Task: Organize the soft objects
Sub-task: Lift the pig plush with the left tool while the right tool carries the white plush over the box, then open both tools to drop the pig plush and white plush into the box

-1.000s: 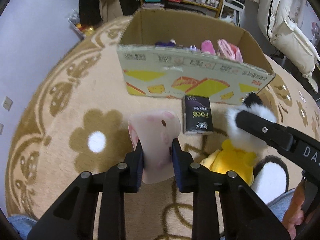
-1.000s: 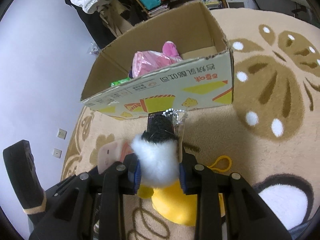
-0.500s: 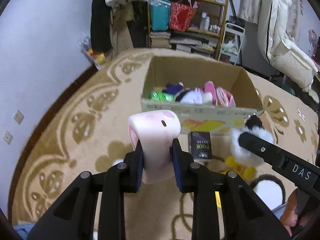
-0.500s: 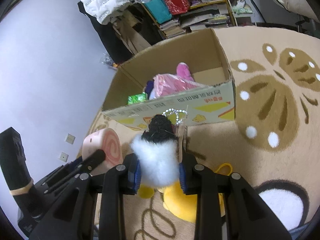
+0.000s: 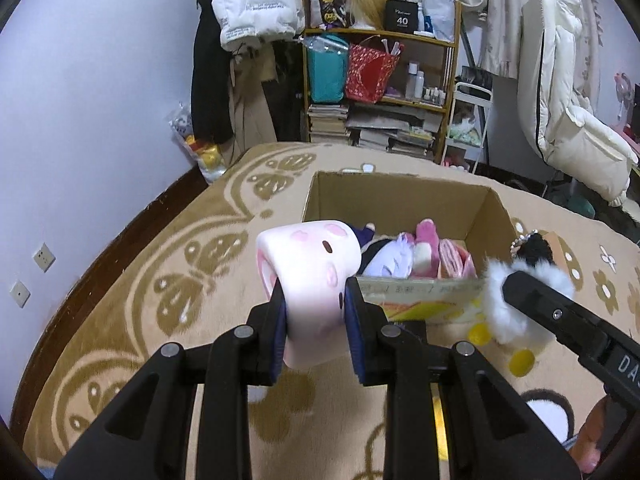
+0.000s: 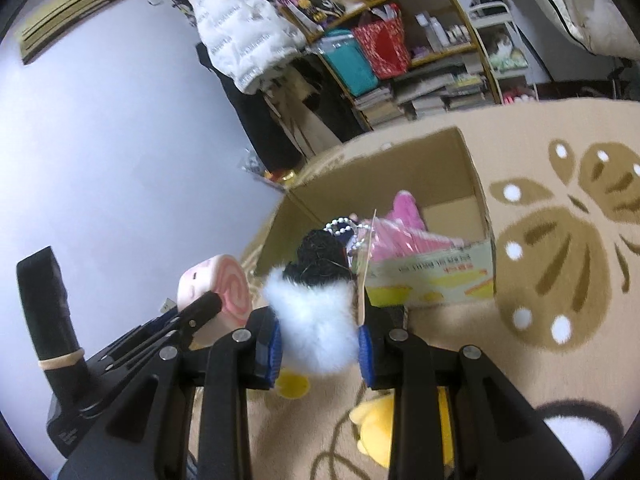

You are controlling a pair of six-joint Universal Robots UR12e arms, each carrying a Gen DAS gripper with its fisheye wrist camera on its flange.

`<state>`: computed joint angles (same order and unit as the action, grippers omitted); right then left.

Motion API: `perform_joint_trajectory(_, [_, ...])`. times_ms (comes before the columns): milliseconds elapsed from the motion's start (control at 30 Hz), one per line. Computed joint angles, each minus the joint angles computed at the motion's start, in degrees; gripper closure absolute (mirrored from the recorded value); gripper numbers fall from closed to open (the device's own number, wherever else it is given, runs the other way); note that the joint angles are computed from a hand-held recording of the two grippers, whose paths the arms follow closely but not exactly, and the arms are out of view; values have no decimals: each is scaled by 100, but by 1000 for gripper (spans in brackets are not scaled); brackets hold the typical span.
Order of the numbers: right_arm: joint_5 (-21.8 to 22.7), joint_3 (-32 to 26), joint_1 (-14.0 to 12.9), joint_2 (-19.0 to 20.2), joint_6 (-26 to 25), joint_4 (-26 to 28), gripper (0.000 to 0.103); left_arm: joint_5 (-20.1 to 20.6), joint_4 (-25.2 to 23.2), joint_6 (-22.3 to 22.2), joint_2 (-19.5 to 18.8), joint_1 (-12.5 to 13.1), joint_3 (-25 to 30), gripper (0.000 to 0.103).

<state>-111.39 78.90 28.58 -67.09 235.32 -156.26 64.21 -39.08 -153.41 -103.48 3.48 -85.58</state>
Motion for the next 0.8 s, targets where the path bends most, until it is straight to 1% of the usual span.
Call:
perform_joint_trajectory(133, [-214,-129,21,87,-180,-18,71,-20,275,87,-66,-81,42,78])
perform_joint_trajectory(267, [-564,-231,49,148,-276,105,71,7,531,151,-143,-167,105,78])
perform_joint_trajectory(367, [-622,-250,27,175,-295,73,71,35,640,142,-194,-212,146,78])
perform_joint_trajectory(633, [-730,-218,-58,228,-376,-269,71,81,766,9,-348,-266,289,77])
perform_joint_trajectory(800, [-680,-201,-136,248,-342,-357,71,177,833,-1,-423,-290,344,77])
